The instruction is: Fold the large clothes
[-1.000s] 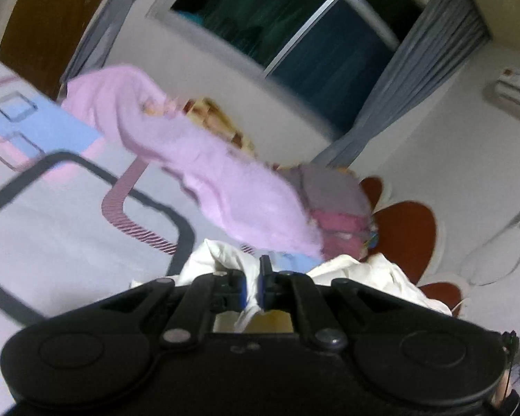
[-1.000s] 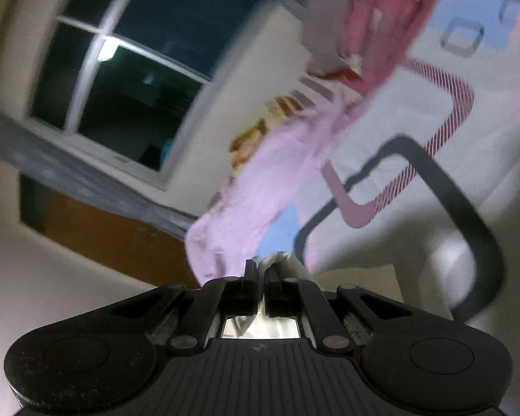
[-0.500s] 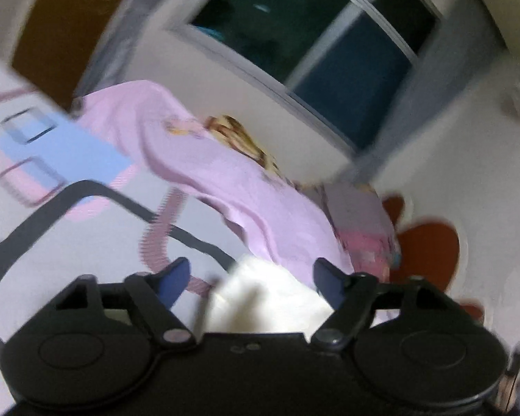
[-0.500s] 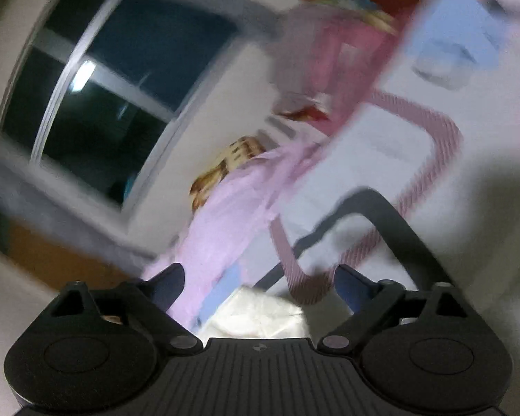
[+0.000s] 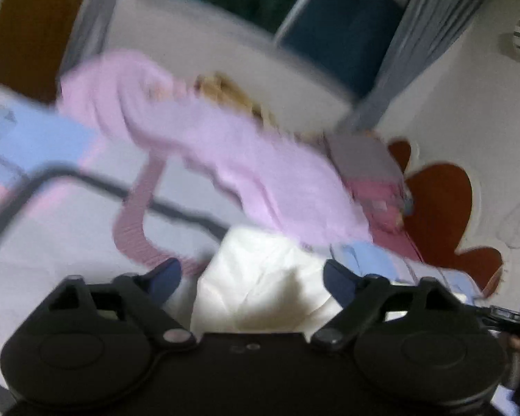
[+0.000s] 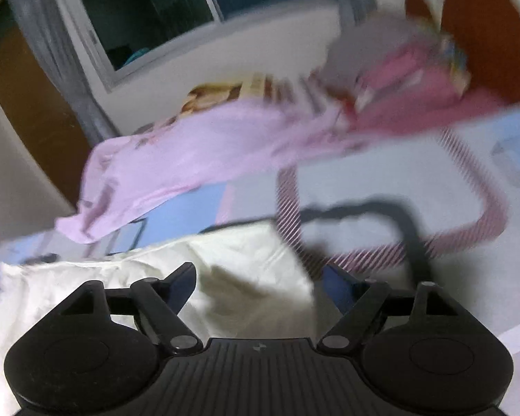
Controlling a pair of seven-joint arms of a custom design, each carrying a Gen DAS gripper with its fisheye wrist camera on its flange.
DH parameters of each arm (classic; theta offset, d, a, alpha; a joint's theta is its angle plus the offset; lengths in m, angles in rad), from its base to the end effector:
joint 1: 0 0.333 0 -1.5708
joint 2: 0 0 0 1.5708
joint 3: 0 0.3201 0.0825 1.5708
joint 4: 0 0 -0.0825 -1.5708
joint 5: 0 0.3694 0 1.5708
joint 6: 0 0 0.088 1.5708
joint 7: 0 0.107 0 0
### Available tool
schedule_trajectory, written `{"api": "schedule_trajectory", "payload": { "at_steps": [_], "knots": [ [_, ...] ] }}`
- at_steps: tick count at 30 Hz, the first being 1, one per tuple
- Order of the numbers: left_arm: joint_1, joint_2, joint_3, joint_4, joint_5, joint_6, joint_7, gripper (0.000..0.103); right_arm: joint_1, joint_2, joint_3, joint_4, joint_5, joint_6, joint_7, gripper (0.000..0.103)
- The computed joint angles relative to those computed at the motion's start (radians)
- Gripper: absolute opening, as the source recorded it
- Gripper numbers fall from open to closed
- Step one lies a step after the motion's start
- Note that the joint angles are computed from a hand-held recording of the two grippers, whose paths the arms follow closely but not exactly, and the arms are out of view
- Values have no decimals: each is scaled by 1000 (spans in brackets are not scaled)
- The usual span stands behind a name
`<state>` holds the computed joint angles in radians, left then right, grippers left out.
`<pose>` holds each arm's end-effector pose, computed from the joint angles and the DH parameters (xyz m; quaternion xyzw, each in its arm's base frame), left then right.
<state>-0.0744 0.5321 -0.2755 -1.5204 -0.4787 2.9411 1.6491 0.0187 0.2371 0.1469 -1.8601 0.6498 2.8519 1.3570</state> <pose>0.7115 -0.1787 0.4700 -0.6596 0.5954 -0.4490 0.0941 0.6454 0.0669 0.4838 -0.5806 0.7056 -0.1043 0.3925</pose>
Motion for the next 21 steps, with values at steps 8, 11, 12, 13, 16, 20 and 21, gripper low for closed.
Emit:
{"api": "schedule_trajectory", "payload": {
  "at_steps": [8, 11, 12, 13, 16, 20, 21],
  "knots": [
    [142, 72, -208, 74, -335, -7, 347, 5, -61, -61, 67, 4, 376, 55, -357, 3],
    [13, 97, -55, 139, -244, 10, 241, 5, 17, -11, -14, 33, 261, 101, -254, 3],
    [-48, 123, 32, 177, -120, -30, 107, 5, 54, 14, -67, 43, 90, 67, -94, 3],
    [-108, 158, 120, 227, 39, -89, -37, 5, 101, 48, -131, 68, -81, 5, 51, 3],
    [-219, 236, 275, 359, 256, -231, -191, 21, 161, 85, -204, 90, -315, -69, 235, 4],
    [-389, 142, 524, 202, 426, -138, -433, 81, 282, 22, -354, 17, -640, 42, 534, 42],
    [-449, 90, 603, 115, 514, -62, -529, 82, 340, -7, -431, -17, -788, 102, 668, 82]
  ]
}}
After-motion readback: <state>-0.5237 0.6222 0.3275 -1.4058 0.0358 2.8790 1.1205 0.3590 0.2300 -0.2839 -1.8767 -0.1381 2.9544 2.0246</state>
